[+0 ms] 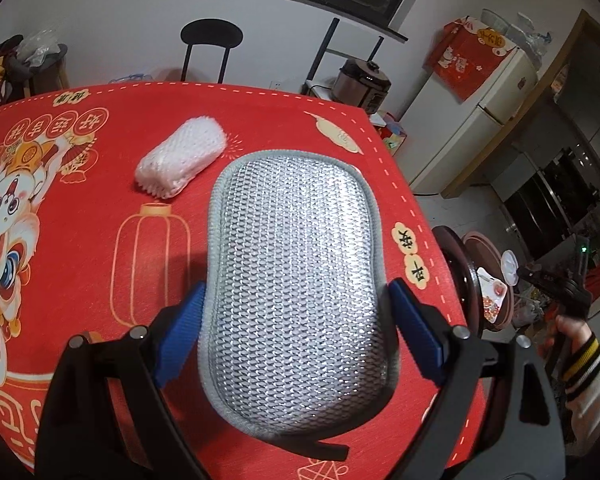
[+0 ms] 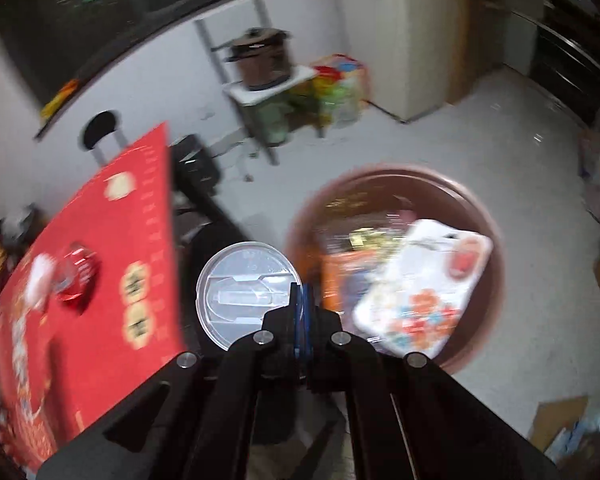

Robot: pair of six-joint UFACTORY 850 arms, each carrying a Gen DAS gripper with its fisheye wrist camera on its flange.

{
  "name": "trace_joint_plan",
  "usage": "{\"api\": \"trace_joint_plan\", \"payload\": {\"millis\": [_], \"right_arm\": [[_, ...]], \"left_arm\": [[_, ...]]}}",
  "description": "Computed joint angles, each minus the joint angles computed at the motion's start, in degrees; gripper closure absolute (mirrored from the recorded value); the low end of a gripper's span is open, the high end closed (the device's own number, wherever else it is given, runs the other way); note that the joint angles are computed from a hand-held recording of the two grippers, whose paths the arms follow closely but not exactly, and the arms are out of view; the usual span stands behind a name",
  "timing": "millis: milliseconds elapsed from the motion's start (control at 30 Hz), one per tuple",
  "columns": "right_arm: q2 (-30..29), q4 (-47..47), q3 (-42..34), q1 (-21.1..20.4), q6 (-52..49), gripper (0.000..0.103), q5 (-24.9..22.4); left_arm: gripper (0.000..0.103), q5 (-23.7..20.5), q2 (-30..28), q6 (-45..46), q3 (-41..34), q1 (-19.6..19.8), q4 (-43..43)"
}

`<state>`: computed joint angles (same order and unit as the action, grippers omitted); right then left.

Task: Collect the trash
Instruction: 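Carry the clear lid to the brown bin and open the right tool while the left tool carries the sponge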

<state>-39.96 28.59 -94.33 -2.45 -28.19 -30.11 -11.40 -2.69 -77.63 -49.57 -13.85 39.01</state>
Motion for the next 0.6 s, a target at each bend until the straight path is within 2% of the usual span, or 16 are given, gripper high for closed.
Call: {"api": "trace_joint_plan", "payload": {"millis": [233,300,367,500,567,600], "right_arm": [[-4.5,-6.1,-5.9,-2.0,10.2,0.097,-1.3],[-4.8,-6.3,-6.3,-2.1,10.6,0.091,-1.2],[-4.3,-5.6,-5.8,-2.1,9.8,0.077,-0.4],[-2.6,-2.6,-4.3,-2.2,6.7,0.069,0.2],[-1.1,0.1,-2.6,-2.4,3.9,0.054,1.0],[-0.6,0.9,-2.2,-2.5,2.9,0.051,1.2]], "left_arm": [[0.015,-1.0,-0.2,-1.3,-0.7,-0.7,1.2],[0.015,-1.4,-0.2,-1.5,-0.9,-0.8,1.3],[0.015,-1.5,-0.2,-1.3,-1.1,-0.8,1.2],[0.015,-1.6,-1.0,0.7,-2.4,-1.1,0.3],[0.015,-1.6,-1.9,3.1,-3.7,-1.5,-1.4],[0.015,-1.6,-2.7,4.8,-4.7,-1.8,-2.5]]}}
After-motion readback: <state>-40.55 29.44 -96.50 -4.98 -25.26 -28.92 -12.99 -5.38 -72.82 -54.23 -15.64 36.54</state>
